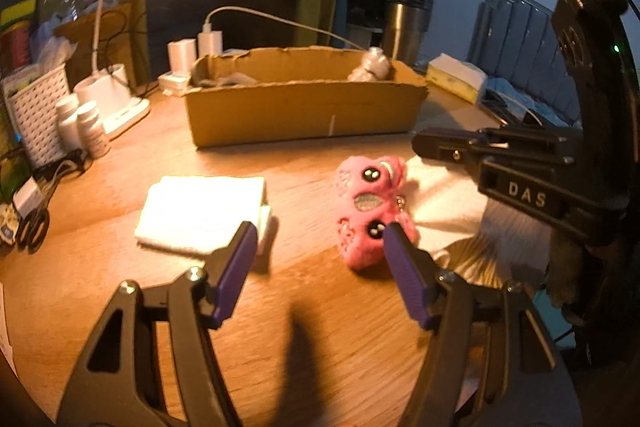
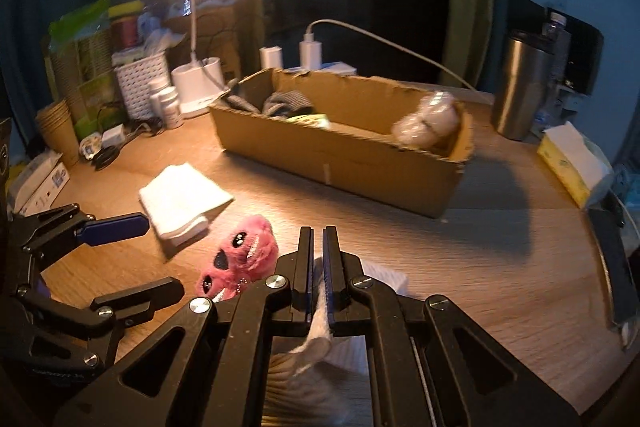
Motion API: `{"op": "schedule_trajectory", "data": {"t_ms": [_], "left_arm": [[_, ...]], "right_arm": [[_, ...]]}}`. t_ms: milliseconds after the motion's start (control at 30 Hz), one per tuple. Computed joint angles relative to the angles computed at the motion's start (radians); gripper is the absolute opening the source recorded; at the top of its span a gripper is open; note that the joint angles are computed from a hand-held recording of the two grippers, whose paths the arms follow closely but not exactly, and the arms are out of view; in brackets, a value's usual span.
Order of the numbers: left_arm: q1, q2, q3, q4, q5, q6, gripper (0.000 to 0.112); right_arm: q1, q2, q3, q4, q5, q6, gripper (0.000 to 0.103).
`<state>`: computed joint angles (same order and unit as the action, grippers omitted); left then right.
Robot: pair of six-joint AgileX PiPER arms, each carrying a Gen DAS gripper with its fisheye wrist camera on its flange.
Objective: Organize soft objects
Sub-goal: 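Grasp the pink fuzzy plush with the left gripper while the right grasps the paper towels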
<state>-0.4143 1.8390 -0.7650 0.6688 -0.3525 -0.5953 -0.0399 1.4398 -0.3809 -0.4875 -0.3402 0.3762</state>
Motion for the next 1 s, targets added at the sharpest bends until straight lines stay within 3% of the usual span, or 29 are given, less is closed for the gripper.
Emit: {"op": "schedule_trajectory", "data": {"t_ms": [167, 433, 500, 567, 600, 767, 900, 933, 967, 1000], "left_arm": [[-0.033, 0.004, -0.058, 0.057, 0.032, -0.052, 0.067], [-0.088, 0.056, -0.202, 0.329, 0.099, -0.329, 0.067], [-0.100, 0.071, -0.233, 0.399, 0.108, -0.402, 0.067], [-0.108, 0.088, -0.264, 0.493, 0.112, -0.498, 0.067], [-0.115, 0.097, -0.280, 0.531, 0.119, -0.538, 0.067], [-0.141, 0.137, -0.342, 0.701, 0.146, -0.716, 0.067], [-0.153, 0.158, -0.371, 0.811, 0.162, -0.833, 0.067], [-0.155, 0.162, -0.377, 0.843, 0.165, -0.865, 0.067], [-0.159, 0.168, -0.385, 0.881, 0.168, -0.903, 0.067], [-0.164, 0.175, -0.393, 0.920, 0.169, -0.940, 0.067]], "right_arm": [[-0.099, -0.022, 0.008, -0.142, -0.031, 0.121, 0.005], [-0.254, -0.015, -0.013, -0.360, -0.073, 0.275, 0.006], [-0.283, 0.014, -0.016, -0.395, -0.080, 0.287, 0.019], [-0.317, 0.037, -0.011, -0.451, -0.103, 0.324, 0.058], [-0.330, 0.048, -0.005, -0.462, -0.113, 0.328, 0.061], [-0.340, 0.137, -0.013, -0.532, -0.096, 0.348, 0.062], [-0.347, 0.166, 0.008, -0.507, -0.140, 0.285, 0.062], [-0.351, 0.166, 0.007, -0.522, -0.146, 0.296, 0.054], [-0.357, 0.170, 0.004, -0.540, -0.158, 0.304, 0.037], [-0.357, 0.172, -0.001, -0.552, -0.158, 0.312, 0.030]]}}
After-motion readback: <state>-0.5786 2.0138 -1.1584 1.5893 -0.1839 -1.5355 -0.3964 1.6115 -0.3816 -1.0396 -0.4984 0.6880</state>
